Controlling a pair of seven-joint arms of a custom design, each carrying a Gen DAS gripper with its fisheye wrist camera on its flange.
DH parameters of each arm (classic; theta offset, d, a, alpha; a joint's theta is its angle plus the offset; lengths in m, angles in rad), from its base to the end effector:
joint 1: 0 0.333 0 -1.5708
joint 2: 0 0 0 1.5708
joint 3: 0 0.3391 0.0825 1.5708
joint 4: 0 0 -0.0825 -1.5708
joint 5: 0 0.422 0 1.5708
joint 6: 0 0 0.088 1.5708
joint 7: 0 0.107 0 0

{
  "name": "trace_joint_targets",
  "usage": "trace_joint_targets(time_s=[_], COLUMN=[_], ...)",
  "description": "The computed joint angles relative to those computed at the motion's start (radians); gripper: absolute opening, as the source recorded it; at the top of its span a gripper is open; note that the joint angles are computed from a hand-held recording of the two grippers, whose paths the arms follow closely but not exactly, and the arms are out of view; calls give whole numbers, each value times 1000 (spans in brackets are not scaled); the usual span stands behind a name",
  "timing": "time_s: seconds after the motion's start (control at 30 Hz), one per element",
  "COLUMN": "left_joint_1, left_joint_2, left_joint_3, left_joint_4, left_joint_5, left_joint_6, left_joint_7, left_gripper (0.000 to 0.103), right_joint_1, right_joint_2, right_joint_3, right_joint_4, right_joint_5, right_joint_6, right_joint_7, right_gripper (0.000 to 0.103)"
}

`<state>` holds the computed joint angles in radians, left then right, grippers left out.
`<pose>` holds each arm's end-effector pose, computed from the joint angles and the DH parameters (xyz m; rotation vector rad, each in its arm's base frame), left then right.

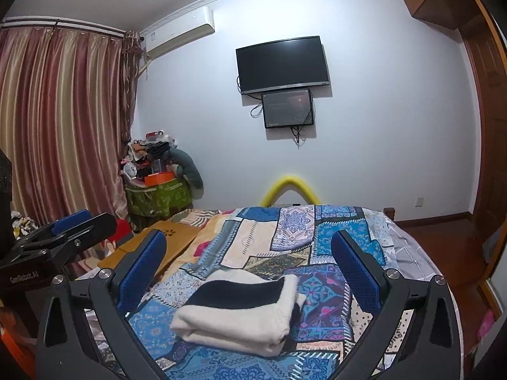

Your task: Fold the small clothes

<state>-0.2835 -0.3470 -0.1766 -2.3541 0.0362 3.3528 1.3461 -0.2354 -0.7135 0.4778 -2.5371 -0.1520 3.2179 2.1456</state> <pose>0.4452 -0.2394 0.6349 -1.2247 1.6851 -1.4501 0.3906 0.1679 0.6416 -1.3272 1.3745 -0.9675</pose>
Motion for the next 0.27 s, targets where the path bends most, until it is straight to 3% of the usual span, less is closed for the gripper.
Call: trace_joint_targets(time_s=[0.17,0.27], left_joint_1=[43,35], left_joint_2=[0,0], left_joint_3=[-40,-34], left_joint_4=[1,-2], left_joint_5=[-10,-10], left_joint_6=[3,4], left_joint_7=[-3,-8], left_gripper=[103,103], right_joint_1=[2,4], right_joint_2=[0,-1], right_joint_3=[0,0], right_joint_4=[-1,-2], right_joint_5=[2,2], right_joint_6=[-3,-4], right_joint_7=[0,2], right_gripper=[103,103])
